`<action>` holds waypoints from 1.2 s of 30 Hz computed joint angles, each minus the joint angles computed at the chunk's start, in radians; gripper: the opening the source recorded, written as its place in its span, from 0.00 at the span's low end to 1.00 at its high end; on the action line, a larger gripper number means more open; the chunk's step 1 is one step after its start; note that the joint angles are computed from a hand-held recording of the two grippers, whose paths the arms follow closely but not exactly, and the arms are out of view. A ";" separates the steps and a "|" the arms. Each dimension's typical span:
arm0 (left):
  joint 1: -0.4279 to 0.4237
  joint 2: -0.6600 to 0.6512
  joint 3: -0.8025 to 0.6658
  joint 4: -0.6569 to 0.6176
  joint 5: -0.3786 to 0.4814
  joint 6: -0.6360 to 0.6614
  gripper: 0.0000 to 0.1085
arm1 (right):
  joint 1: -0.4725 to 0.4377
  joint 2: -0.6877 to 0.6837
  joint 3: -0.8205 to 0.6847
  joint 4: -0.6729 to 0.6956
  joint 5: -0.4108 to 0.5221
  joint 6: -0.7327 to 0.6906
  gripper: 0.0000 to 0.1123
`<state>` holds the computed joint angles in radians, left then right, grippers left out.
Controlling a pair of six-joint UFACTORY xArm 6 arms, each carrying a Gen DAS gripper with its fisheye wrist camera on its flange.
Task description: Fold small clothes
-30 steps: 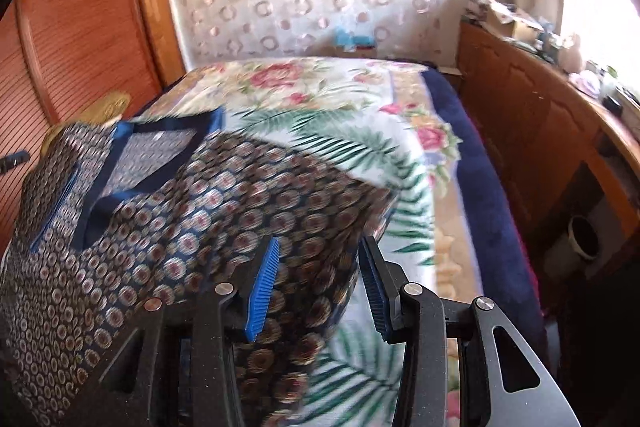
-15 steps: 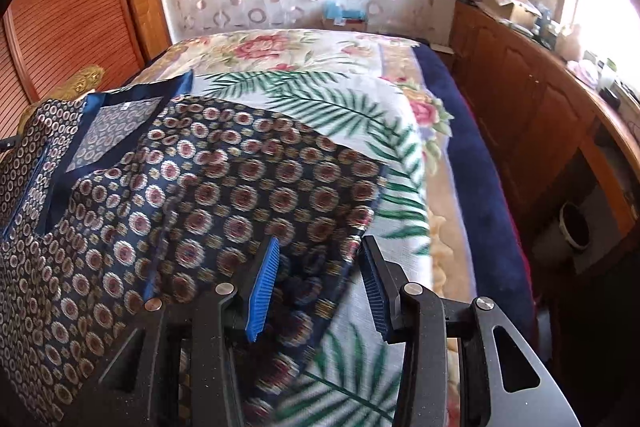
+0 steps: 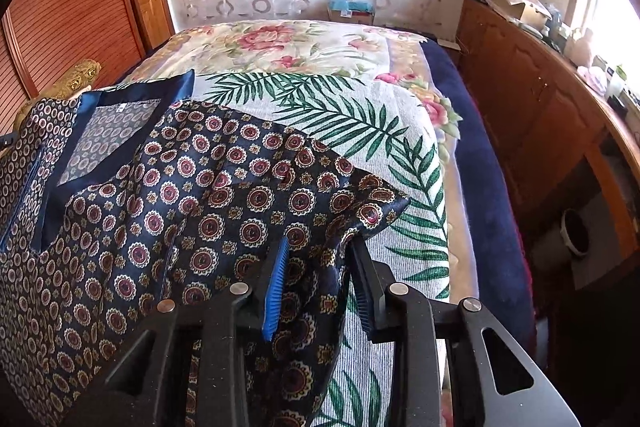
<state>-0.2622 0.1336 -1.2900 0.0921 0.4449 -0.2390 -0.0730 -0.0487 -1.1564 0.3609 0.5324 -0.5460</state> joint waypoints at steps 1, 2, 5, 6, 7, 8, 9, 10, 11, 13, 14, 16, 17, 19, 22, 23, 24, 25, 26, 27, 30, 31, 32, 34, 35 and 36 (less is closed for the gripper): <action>-0.002 -0.002 0.003 -0.009 -0.005 0.011 0.44 | 0.001 0.004 -0.003 -0.003 0.000 0.005 0.28; -0.003 0.000 0.001 -0.013 -0.008 0.016 0.39 | 0.001 0.004 -0.006 -0.006 0.001 0.008 0.28; -0.011 0.004 -0.006 -0.058 -0.014 0.066 0.27 | 0.003 0.002 -0.004 -0.013 -0.002 0.017 0.28; -0.013 0.008 -0.011 -0.070 -0.013 0.082 0.21 | 0.004 0.000 -0.001 -0.012 -0.005 0.017 0.28; -0.014 0.012 -0.017 -0.077 -0.010 0.091 0.16 | 0.004 -0.001 0.002 -0.010 -0.008 0.017 0.28; -0.017 0.013 -0.018 -0.090 -0.013 0.107 0.03 | 0.005 -0.002 0.006 -0.016 -0.015 0.023 0.28; -0.021 0.010 -0.020 -0.106 -0.014 0.125 0.02 | 0.006 -0.004 0.010 -0.013 -0.019 0.019 0.26; -0.025 0.002 -0.011 -0.092 -0.026 0.116 0.02 | 0.006 -0.007 0.014 0.001 -0.020 0.001 0.13; -0.029 -0.009 -0.001 -0.071 -0.041 0.100 0.02 | 0.007 -0.010 0.015 0.030 -0.013 -0.029 0.06; -0.037 -0.046 0.028 0.019 -0.064 0.004 0.02 | 0.012 -0.024 0.028 0.043 -0.020 -0.048 0.04; -0.042 -0.067 0.050 0.041 -0.081 -0.024 0.02 | 0.016 -0.038 0.039 0.074 -0.026 -0.076 0.03; -0.060 -0.135 0.122 0.034 -0.151 -0.014 0.02 | 0.027 -0.083 0.072 0.172 -0.049 -0.161 0.03; -0.069 -0.165 0.148 0.050 -0.169 -0.027 0.02 | 0.034 -0.115 0.092 0.231 -0.061 -0.211 0.03; -0.089 -0.239 0.219 0.049 -0.217 -0.029 0.01 | 0.048 -0.182 0.134 0.333 -0.068 -0.291 0.03; -0.120 -0.352 0.328 0.020 -0.261 -0.004 0.01 | 0.070 -0.297 0.218 0.428 -0.063 -0.375 0.02; -0.129 -0.395 0.371 0.030 -0.274 -0.014 0.01 | 0.075 -0.340 0.250 0.449 -0.055 -0.394 0.02; -0.135 -0.424 0.402 0.032 -0.279 -0.015 0.01 | 0.076 -0.384 0.283 0.469 -0.040 -0.414 0.02; -0.144 -0.475 0.454 0.044 -0.287 -0.028 0.01 | 0.078 -0.427 0.318 0.477 -0.033 -0.425 0.02; -0.149 -0.495 0.476 0.036 -0.290 -0.023 0.01 | 0.077 -0.472 0.352 0.483 -0.022 -0.432 0.02; -0.152 -0.542 0.524 0.042 -0.290 -0.035 0.01 | 0.071 -0.511 0.381 0.488 -0.006 -0.438 0.02; -0.156 -0.632 0.613 0.051 -0.278 -0.081 0.01 | 0.025 -0.627 0.461 0.483 0.075 -0.437 0.02; -0.147 -0.675 0.655 0.089 -0.267 -0.124 0.01 | -0.003 -0.665 0.484 0.479 0.112 -0.446 0.02; -0.144 -0.706 0.681 0.112 -0.254 -0.149 0.01 | -0.031 -0.701 0.506 0.476 0.143 -0.455 0.02; -0.127 -0.758 0.728 0.137 -0.226 -0.185 0.01 | -0.088 -0.775 0.548 0.451 0.214 -0.466 0.02; -0.119 -0.785 0.750 0.142 -0.210 -0.194 0.01 | -0.120 -0.804 0.564 0.433 0.244 -0.464 0.02; -0.110 -0.811 0.772 0.141 -0.197 -0.197 0.01 | -0.154 -0.819 0.567 0.422 0.282 -0.460 0.02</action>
